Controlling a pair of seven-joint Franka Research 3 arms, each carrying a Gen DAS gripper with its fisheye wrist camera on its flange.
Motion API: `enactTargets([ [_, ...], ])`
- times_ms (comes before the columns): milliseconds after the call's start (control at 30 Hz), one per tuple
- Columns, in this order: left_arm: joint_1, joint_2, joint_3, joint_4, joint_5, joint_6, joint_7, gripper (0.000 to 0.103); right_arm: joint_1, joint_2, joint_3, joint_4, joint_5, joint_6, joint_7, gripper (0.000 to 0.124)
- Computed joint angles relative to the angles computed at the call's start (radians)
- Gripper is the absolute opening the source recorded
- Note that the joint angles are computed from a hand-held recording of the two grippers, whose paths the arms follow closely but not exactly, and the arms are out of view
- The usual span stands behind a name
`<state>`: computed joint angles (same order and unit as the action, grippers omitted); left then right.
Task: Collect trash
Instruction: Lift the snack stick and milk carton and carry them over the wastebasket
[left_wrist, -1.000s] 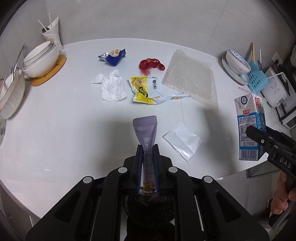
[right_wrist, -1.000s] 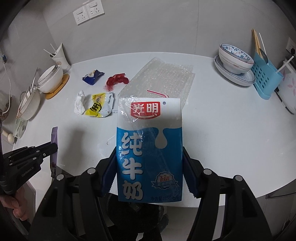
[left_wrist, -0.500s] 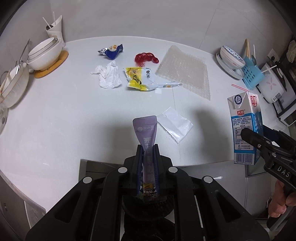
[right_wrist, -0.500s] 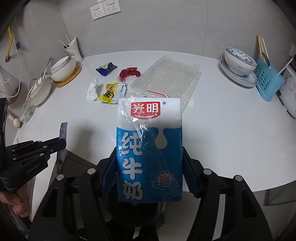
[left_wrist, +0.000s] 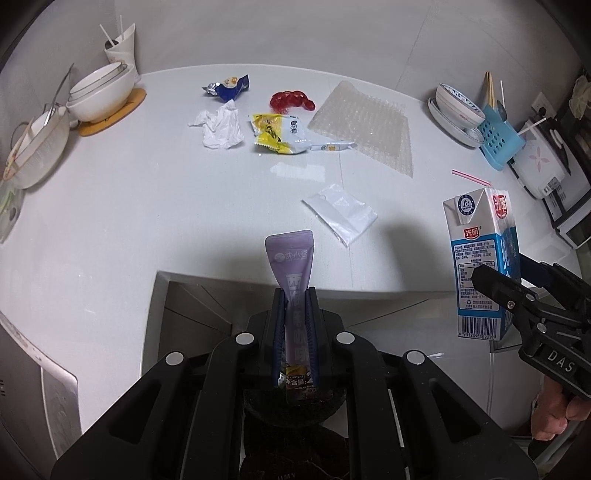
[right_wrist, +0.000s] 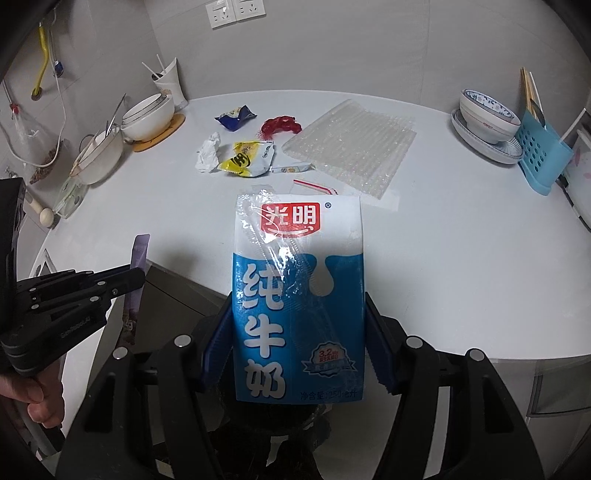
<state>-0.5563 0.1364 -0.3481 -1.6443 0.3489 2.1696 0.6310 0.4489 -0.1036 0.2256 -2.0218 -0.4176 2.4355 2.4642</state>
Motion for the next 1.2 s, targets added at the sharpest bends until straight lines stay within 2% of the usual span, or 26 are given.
enactTargets([
  [700, -0.021, -0.072, -0.029, -0.164, 0.012, 0.044, -0.142, 0.010, 0.001, -0.082, 0.040, -0.191, 0.073, 0.124, -0.071, 0.061],
  [833, -0.017, -0.089, -0.029, -0.217, -0.001, 0.086, -0.158, 0.010, -0.004, -0.088, 0.046, -0.231, 0.072, 0.164, -0.067, 0.061],
  [1200, -0.012, -0.090, -0.032, -0.308, 0.000, 0.150, -0.194, 0.010, 0.007, -0.043, 0.045, -0.274, 0.086, 0.202, -0.103, 0.061],
])
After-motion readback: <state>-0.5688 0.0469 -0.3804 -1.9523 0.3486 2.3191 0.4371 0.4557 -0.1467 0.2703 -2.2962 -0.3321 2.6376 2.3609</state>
